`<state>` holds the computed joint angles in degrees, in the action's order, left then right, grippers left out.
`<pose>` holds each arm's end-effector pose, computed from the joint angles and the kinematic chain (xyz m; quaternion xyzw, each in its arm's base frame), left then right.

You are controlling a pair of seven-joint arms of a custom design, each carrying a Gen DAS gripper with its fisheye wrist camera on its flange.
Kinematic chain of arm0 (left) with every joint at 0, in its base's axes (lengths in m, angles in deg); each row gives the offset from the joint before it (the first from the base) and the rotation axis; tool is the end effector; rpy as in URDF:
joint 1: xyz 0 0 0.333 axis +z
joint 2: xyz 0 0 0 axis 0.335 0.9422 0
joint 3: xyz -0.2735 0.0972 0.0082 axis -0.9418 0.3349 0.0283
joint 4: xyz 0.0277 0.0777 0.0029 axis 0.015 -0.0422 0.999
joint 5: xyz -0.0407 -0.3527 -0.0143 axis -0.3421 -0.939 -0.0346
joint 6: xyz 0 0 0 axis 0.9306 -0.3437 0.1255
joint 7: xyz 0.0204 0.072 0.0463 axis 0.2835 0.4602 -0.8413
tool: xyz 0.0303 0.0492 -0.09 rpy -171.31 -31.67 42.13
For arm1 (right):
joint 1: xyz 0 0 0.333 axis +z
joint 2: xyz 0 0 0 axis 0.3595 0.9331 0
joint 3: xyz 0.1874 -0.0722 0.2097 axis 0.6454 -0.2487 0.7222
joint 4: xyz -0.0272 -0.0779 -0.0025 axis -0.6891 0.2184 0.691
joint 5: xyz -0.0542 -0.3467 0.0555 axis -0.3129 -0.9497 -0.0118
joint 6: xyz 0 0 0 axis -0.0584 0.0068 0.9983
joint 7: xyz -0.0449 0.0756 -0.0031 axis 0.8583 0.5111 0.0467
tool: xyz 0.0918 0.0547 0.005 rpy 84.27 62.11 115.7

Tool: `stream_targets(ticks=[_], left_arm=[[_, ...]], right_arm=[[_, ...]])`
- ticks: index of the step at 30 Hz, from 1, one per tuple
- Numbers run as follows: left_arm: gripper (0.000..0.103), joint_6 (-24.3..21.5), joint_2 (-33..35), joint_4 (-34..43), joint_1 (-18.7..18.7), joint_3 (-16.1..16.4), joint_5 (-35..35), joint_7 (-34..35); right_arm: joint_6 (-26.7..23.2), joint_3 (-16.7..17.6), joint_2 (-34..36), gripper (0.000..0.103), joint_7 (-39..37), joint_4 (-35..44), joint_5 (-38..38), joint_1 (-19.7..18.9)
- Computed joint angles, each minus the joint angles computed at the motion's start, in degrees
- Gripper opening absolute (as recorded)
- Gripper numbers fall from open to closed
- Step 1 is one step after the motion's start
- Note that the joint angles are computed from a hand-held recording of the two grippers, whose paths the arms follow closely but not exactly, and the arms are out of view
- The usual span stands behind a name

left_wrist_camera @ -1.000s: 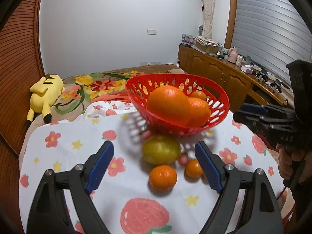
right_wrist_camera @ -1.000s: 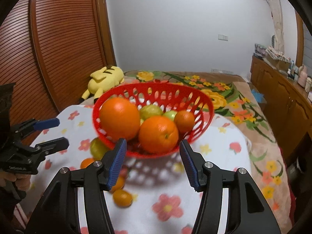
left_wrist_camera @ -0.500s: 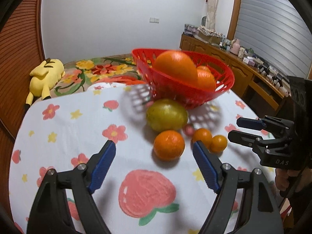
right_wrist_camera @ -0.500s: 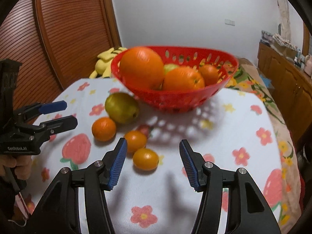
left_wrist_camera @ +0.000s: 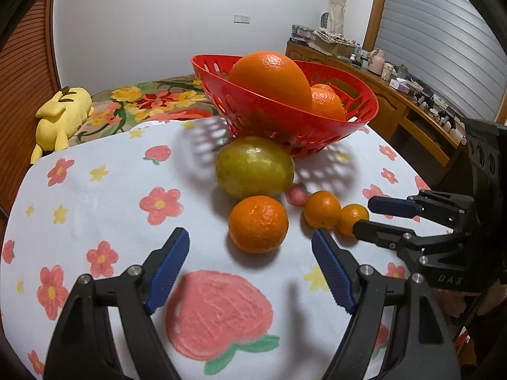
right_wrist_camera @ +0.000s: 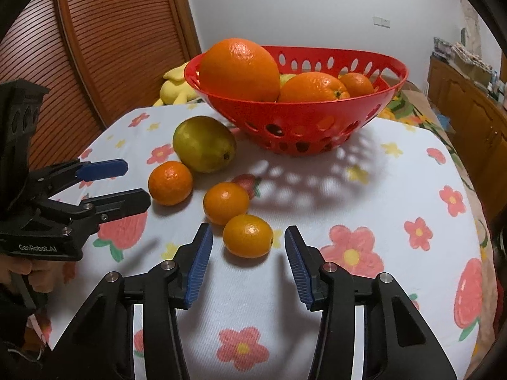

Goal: Organize fruits
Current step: 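Withdraw both tools from basket toward the remaining small oranges, then grasp a mandarin with left tool while right tool grasps a small orange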

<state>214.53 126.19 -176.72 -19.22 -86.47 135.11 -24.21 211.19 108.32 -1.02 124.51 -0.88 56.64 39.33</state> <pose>0.5346 -0.4453 0.3205 -0.6853 0.6242 -0.3041 0.2199 0.5905 0.3838 0.3083 -0.8491 0.3800 -0.0821 0.3577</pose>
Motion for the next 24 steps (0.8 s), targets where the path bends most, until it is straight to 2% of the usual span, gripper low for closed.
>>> stream_targets(ticks=[8, 10, 12, 14, 20, 24], left_arm=[[0.075, 1.4, 1.9, 1.8, 0.9, -0.3, -2.2, 2.3], [0.075, 1.6, 2.1, 1.8, 0.6, 0.2, -2.5, 2.4], [0.074, 1.8, 2.4, 2.0, 0.3, 0.6, -2.8, 2.4], [0.071, 1.9, 2.8, 2.2, 0.1, 0.9, -3.1, 2.4], [0.064, 2.3, 4.2, 3.6, -0.2, 1.4, -4.0, 3.9], [0.053, 3.0, 4.2, 3.6, -0.8, 2.2, -3.6, 3.4]], right_arm=[[-1.1, -2.1, 1.0, 0.046, 1.8, 1.7, -1.0, 1.9], [-1.0, -2.8, 1.4, 0.043, 2.1, 1.9, -1.5, 2.5], [-1.2, -1.8, 1.6, 0.042, 1.5, 1.9, -1.4, 1.6], [-0.8, -1.0, 1.4, 0.039, 0.9, 1.4, -1.0, 0.9], [-0.4, -2.2, 1.4, 0.039, 1.8, 1.4, -1.7, 1.8], [-0.3, -2.1, 1.5, 0.039, 2.0, 1.4, -1.9, 1.8]])
